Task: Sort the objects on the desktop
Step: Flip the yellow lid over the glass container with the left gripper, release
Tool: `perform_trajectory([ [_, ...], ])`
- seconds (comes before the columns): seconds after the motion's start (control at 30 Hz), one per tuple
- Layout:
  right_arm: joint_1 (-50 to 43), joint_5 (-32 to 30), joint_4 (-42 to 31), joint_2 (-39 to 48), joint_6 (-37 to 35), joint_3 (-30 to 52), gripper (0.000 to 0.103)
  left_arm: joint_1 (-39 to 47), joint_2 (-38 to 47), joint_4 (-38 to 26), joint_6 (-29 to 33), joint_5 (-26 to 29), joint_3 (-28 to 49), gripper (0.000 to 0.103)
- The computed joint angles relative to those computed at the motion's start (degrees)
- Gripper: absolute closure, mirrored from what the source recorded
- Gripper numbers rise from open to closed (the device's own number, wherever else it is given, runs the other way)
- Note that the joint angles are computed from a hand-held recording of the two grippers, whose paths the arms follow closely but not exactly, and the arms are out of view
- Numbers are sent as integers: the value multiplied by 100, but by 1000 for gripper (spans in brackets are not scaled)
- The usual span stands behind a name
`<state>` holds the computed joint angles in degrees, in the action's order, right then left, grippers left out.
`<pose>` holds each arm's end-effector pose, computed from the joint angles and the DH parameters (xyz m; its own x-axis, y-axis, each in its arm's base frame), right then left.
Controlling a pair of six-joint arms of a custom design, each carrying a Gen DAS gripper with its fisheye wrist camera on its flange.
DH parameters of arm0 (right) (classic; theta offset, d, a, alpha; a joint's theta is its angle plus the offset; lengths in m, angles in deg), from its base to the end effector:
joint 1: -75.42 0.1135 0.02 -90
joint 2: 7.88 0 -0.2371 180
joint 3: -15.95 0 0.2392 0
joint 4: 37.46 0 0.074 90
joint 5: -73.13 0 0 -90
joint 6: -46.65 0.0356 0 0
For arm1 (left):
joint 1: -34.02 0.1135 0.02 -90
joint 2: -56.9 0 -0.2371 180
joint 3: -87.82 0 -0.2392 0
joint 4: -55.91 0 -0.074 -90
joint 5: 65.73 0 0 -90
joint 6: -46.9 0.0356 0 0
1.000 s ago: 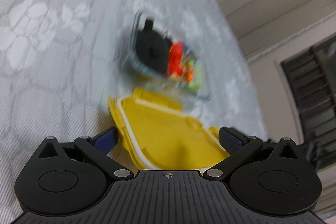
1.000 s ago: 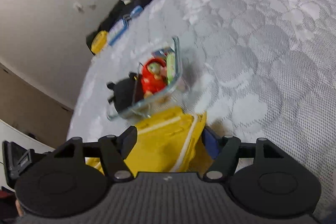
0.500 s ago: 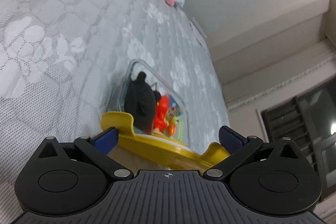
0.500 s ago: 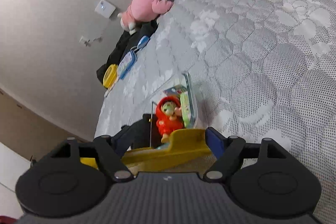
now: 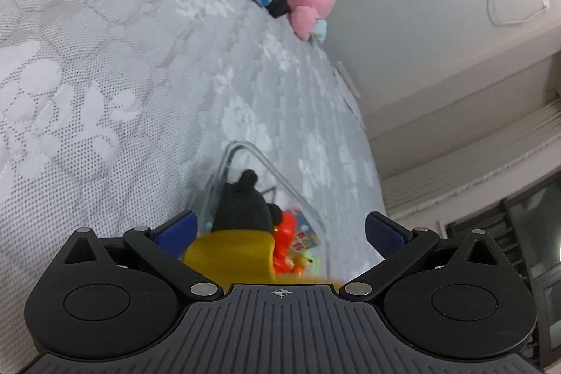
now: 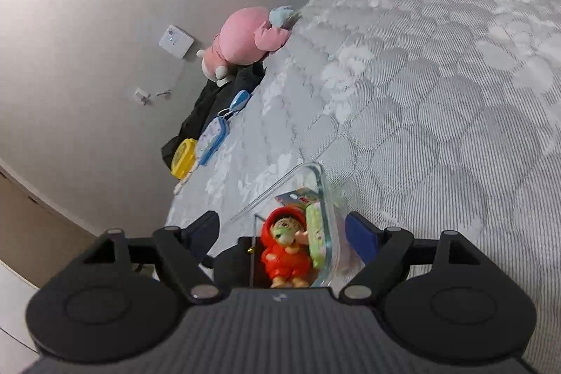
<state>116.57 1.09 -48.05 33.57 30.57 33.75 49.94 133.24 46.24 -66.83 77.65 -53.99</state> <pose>0.1206 0.0908 0.1138 -0.5344 0.7469 -0.3957 0.2869 0.6006 0.7463 0.2156 0.0318 0.1256 -0.7951 -0.4764 -0.3753 0.0379 0.5787 -0.8147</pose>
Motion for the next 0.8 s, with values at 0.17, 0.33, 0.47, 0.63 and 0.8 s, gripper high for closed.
perform_trajectory([
  [0.17,-50,227,1329,1569,-242,193,22,-13,407,741,-464,253,-35,0],
  [0.33,-202,579,2383,2481,-676,316,19,-92,790,1586,-783,300,-56,0],
  [0.47,-309,578,2972,3031,-1097,404,17,-329,1197,1882,-602,200,139,0],
  [0.63,-507,796,3398,3767,-1188,599,16,-505,974,1824,-339,-337,120,0],
  [0.8,-421,1248,2276,2937,-1074,604,16,-455,408,581,301,-930,326,0],
])
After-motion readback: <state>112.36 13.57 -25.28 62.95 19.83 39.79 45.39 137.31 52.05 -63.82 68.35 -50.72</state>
